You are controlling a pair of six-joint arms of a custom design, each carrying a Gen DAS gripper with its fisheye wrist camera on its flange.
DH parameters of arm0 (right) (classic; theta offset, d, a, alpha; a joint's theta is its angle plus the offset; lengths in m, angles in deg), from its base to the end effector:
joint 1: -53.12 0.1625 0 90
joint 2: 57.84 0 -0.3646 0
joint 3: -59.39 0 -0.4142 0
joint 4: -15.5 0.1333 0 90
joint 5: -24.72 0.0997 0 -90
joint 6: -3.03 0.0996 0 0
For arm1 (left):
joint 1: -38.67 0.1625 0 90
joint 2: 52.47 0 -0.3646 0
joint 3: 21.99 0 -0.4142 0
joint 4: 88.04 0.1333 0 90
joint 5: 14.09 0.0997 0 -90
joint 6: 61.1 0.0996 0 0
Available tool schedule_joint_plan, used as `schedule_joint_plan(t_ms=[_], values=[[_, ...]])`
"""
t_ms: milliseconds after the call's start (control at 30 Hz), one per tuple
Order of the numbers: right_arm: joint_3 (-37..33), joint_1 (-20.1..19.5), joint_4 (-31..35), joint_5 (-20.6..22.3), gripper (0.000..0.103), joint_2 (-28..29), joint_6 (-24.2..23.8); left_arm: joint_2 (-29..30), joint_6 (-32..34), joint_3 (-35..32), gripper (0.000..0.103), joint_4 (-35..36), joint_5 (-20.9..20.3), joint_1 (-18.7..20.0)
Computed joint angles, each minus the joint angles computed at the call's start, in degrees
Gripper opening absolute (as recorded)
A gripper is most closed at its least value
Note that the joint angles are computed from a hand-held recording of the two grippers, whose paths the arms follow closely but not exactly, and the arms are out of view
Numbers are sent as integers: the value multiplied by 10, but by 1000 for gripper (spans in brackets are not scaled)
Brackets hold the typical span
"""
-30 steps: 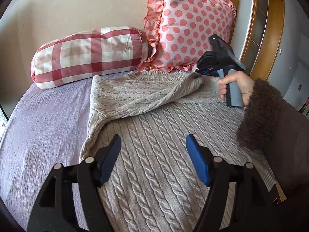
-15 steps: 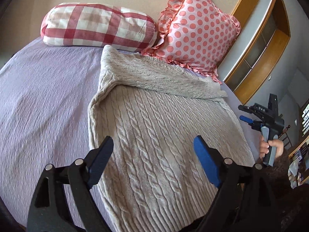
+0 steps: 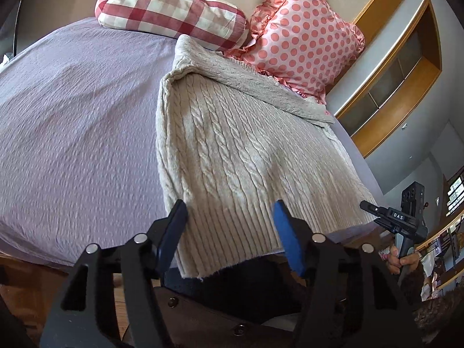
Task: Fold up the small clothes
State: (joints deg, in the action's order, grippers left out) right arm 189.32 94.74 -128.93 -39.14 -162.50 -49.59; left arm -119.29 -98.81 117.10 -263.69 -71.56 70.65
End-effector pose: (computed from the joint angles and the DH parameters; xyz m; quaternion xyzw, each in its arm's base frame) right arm -0.1910 -0.4067 0.3089 0.0918 -0.9400 0.3248 0.0500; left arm -0.2285 -0.3630 0.0445 0.1360 0.9443 -0.2813 0.1037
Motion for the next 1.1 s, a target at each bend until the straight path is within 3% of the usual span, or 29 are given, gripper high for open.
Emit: schedule_joint_plan(t_ms=[67,133,200,367,433,467,500,667,767,867,1000,1100], values=[[9,-9,6,10,10,-10,-21,-12,-38,5,49,32,24,-12],[5,-11,16,17,10,-8,-18,-25,-83,5,49,83,53,-24],[-1,-14,29,25,10,-4,-18,-31,-110,1,63,125,73,-29],[-1,-22,37,42,11,-3,-34,-21,-98,-17,68,148,69,-25],[9,-22,24,41,10,-7,-51,-16,-85,-24,50,152,59,-21],[13,-22,21,44,8,-9,-58,-16,-79,-28,17,153,42,-14],[11,-25,32,55,8,-11,-63,-13,-72,-29,9,137,7,0],[-20,-24,97,182,7,-17,-73,-17,-7,-39,8,48,-71,45],[-66,19,58,236,7,17,-10,0,60,-90,8,0,-92,82],[-144,87,-69,232,7,106,127,56,126,-196,8,-9,-86,127],[-305,175,-193,124,7,278,307,178,167,-398,8,60,-51,191],[-430,219,-203,11,6,391,370,270,174,-549,7,149,-21,222]])
